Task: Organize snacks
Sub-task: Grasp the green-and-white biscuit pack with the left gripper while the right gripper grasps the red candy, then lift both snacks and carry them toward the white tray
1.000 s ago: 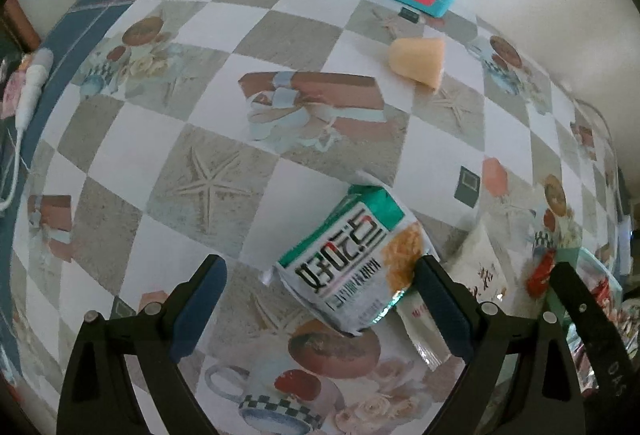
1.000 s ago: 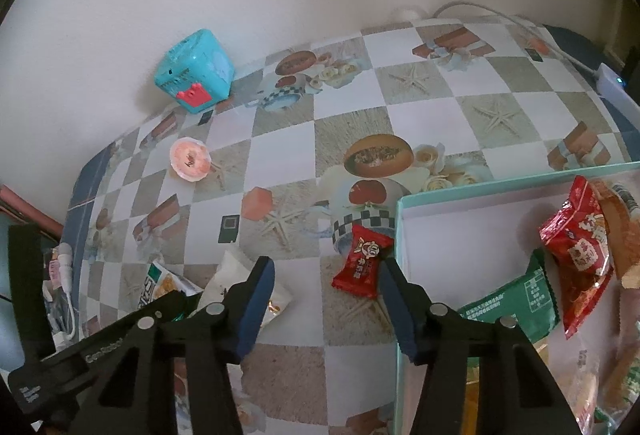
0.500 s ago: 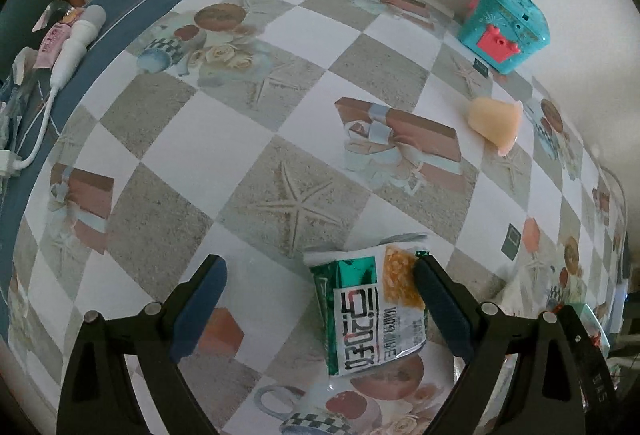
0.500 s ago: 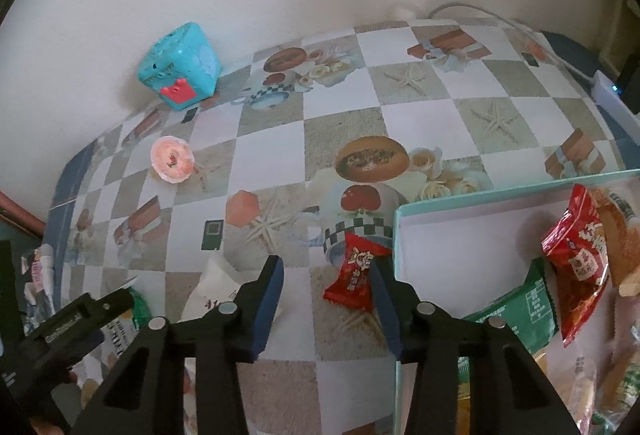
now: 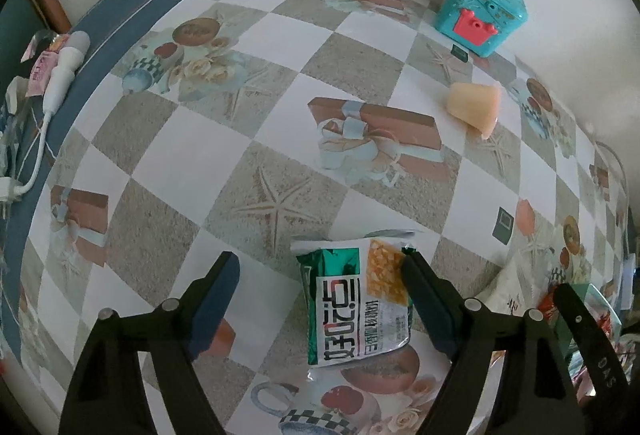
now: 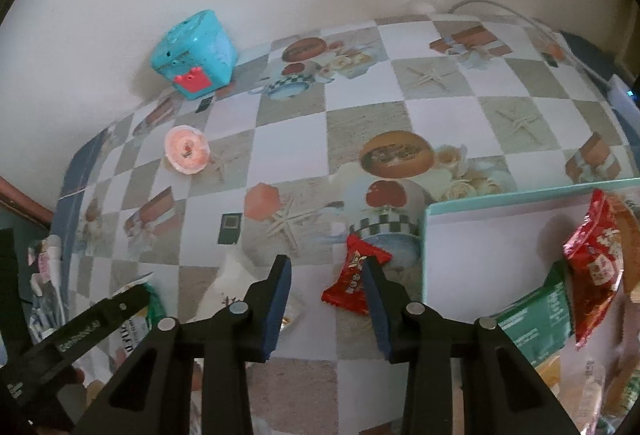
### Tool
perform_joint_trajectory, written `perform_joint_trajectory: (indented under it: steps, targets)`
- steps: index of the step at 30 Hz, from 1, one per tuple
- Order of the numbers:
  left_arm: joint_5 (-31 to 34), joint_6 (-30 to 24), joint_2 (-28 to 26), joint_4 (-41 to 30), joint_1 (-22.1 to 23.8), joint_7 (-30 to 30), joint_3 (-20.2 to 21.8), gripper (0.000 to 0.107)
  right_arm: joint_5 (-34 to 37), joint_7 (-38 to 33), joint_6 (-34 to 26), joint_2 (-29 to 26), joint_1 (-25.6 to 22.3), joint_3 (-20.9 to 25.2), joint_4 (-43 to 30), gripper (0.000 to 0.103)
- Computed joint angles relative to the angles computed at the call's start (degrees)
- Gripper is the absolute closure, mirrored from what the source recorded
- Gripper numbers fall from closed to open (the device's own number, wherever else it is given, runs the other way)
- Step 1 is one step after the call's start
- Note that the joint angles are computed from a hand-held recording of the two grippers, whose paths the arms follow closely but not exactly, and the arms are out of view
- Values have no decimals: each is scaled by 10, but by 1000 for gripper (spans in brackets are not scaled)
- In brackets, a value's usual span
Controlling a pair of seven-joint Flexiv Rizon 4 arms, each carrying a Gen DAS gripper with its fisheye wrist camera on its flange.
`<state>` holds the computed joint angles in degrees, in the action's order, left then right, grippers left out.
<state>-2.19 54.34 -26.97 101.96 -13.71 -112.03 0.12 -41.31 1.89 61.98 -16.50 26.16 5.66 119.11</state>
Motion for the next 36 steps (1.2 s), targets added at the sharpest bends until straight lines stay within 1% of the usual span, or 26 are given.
perform_joint_trajectory:
  steps: [2,5,6,7,8,9,10,11,12,14,16,18,21,24,26,27,28,29,30,33,34,36]
  targets:
    - [2,-1,-1,-1,0,-1,1,22,-12,10,-27,3,6,-3,-2,63]
    - [7,0,0,0,-1,0,3,23,0,4,-25,-3,0,3,-3,65]
    - [7,2,9,11,2,5,3,23,2,2,-25,-6,0,3,-4,65]
    - [5,4,9,12,3,7,1,24,3,-1,-26,-10,1,3,-7,67]
    - [0,6,14,17,6,11,-2,28,5,-4,-26,-13,1,4,-8,71]
    - [-7,10,14,19,9,17,-7,34,8,-6,-23,-16,1,3,-8,73]
    - [-12,13,14,20,11,22,-10,36,11,-7,-22,-18,2,3,-8,77]
    - [-12,14,15,19,9,25,-10,42,6,-5,-26,-18,5,0,-8,82]
    - [-11,16,15,19,8,28,-10,49,3,-4,-30,-17,6,-1,-8,82]
    - [1,11,16,12,-1,25,-4,51,9,-7,-25,-14,4,1,-5,83]
    - [6,12,16,10,-4,25,-4,56,11,-7,-28,-11,4,2,-4,83]
    - [9,18,20,12,-6,20,-1,68,16,-7,-23,-8,2,4,-2,83]
    - [6,19,27,16,-4,23,-4,72,22,-5,-21,1,1,6,2,83]
    - [4,23,25,19,-2,16,-2,72,26,-9,-30,8,1,11,1,83]
    - [-11,25,28,28,3,9,-6,71,37,-17,-28,13,-1,17,3,83]
    - [-26,28,30,34,10,20,-14,69,38,-19,-28,14,-1,18,3,83]
    - [-48,34,31,42,21,37,-26,63,32,-18,-31,16,1,16,4,83]
    - [-69,43,31,50,30,53,-37,43,31,-17,-33,17,2,16,4,83]
    - [-85,47,29,55,35,64,-42,31,35,-18,-32,18,1,18,4,83]
    - [-87,30,24,48,28,73,-39,31,42,-23,-20,18,-2,20,7,83]
    - [-80,23,20,41,23,77,-36,31,41,-22,-23,19,-1,19,7,83]
    - [-43,-3,11,19,2,65,-19,31,44,-22,-22,19,-2,19,8,83]
